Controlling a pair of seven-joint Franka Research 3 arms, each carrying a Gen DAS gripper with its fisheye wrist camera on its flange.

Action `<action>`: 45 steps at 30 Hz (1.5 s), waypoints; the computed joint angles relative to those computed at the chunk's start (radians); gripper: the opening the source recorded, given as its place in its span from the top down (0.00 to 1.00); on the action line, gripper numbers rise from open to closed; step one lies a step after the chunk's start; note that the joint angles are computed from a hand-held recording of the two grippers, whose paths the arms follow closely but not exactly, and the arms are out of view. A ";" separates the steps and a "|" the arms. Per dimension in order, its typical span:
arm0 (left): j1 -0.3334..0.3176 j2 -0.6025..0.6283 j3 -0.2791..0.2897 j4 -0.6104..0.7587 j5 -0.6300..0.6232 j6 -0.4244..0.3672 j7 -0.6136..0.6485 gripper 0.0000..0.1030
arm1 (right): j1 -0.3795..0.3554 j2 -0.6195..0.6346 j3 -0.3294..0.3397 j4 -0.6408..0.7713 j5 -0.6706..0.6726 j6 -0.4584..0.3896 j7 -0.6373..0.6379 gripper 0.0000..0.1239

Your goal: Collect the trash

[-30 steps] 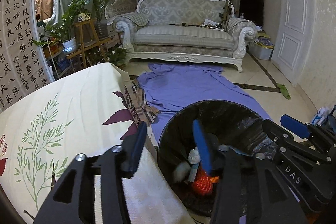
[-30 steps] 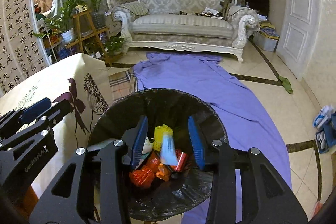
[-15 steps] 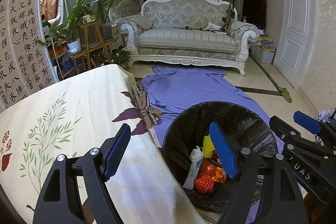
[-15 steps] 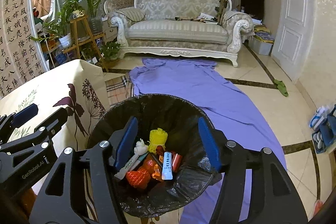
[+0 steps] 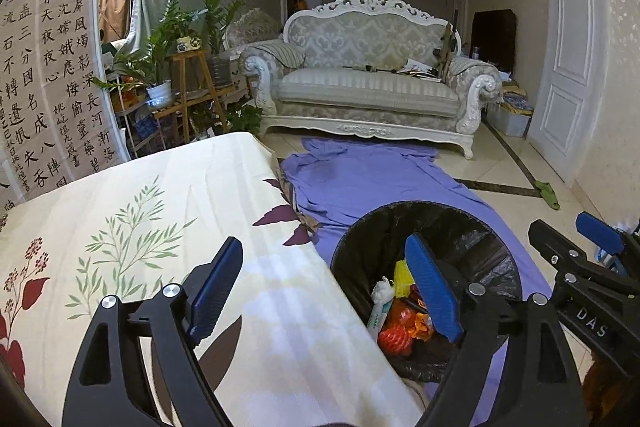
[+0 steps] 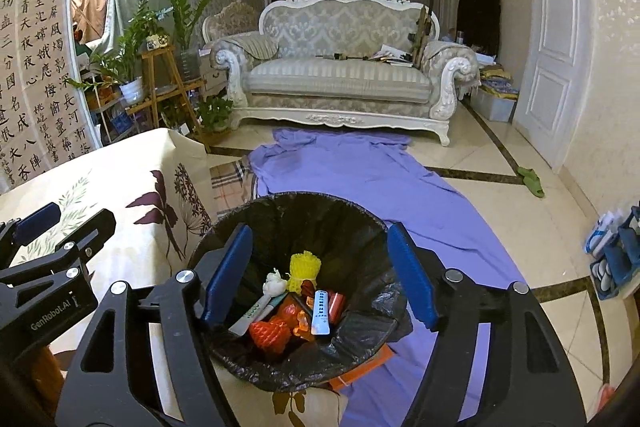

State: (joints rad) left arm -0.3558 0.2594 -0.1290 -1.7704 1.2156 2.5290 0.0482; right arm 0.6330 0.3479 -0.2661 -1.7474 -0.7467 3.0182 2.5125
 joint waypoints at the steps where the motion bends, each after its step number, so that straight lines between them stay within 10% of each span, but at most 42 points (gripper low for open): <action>1: -0.001 -0.006 -0.001 -0.007 0.001 -0.002 -0.001 0.21 | 0.013 -0.009 -0.014 -0.009 -0.017 0.004 0.018 0.43; 45: 0.008 -0.033 -0.015 -0.033 0.024 -0.003 -0.030 0.21 | -0.067 -0.058 0.075 -0.027 -0.194 -0.018 0.155 0.43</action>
